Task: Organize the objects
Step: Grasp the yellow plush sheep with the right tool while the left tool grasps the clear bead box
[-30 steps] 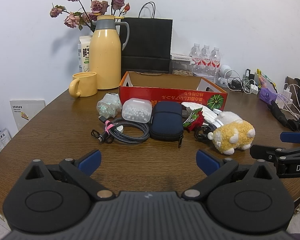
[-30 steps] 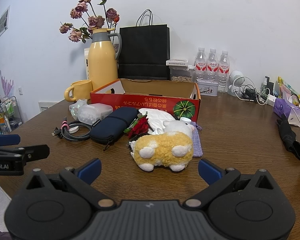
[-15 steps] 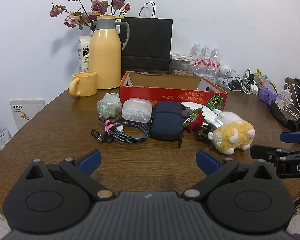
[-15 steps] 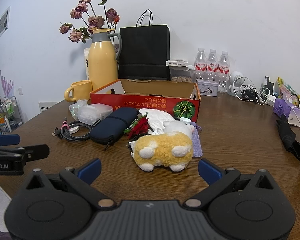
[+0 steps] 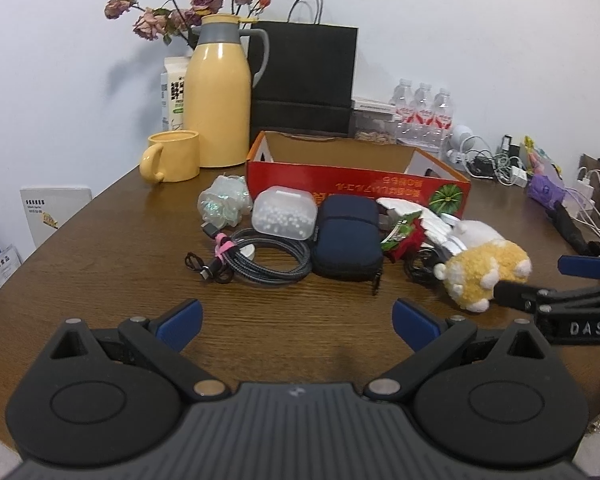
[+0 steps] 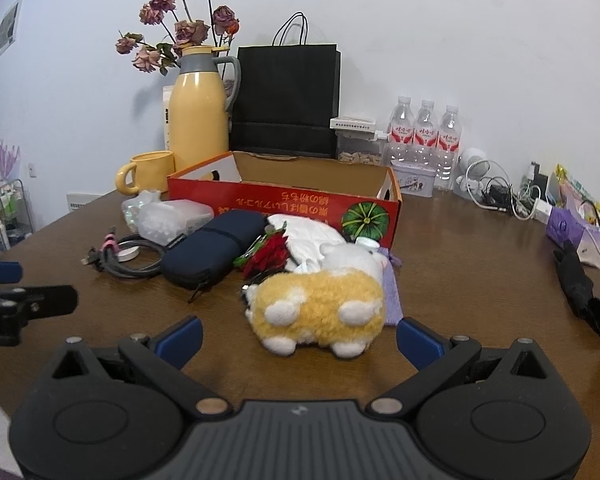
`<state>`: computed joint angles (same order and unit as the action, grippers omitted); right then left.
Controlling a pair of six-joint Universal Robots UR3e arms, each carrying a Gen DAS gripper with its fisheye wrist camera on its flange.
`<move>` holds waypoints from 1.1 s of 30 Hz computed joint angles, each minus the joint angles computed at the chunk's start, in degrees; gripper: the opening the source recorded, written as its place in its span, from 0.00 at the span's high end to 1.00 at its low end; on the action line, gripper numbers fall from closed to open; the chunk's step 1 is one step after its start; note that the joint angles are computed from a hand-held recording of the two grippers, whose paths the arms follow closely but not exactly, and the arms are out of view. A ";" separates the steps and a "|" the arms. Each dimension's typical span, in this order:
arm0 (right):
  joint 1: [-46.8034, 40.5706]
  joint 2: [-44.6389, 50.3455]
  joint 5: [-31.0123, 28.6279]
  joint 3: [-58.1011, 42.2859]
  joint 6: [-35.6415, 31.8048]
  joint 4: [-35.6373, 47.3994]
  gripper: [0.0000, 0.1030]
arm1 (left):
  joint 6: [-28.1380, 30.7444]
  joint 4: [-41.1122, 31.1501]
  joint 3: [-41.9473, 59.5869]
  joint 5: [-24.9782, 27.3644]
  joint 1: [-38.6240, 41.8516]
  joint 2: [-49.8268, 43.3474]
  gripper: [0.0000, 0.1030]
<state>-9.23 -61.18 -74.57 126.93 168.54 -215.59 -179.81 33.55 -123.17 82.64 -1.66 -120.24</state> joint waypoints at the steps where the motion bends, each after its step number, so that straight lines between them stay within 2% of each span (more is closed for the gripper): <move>1: 0.36 1.02 -0.55 -1.63 0.20 0.47 0.00 | -0.11 -0.26 0.66 0.16 0.12 -0.53 0.00; 8: 3.05 8.90 -3.38 -15.15 1.63 7.57 0.00 | -0.57 -3.14 5.28 2.08 0.85 -3.10 0.00; 12: 5.40 12.55 -8.38 -21.62 1.26 11.20 0.00 | -0.57 -3.45 5.53 1.97 1.38 -3.61 0.00; 18: 4.58 14.99 -6.92 -26.11 2.52 14.90 0.00 | -0.63 -4.16 6.25 1.99 1.96 -4.30 0.00; 25: 3.50 16.15 -4.71 -25.90 3.28 11.88 0.03 | 0.54 -6.49 9.95 3.37 1.35 -6.02 0.00; 33: 3.05 17.26 -4.45 -23.34 3.20 2.89 0.08 | 3.78 -11.91 18.03 4.99 -0.11 -8.67 0.00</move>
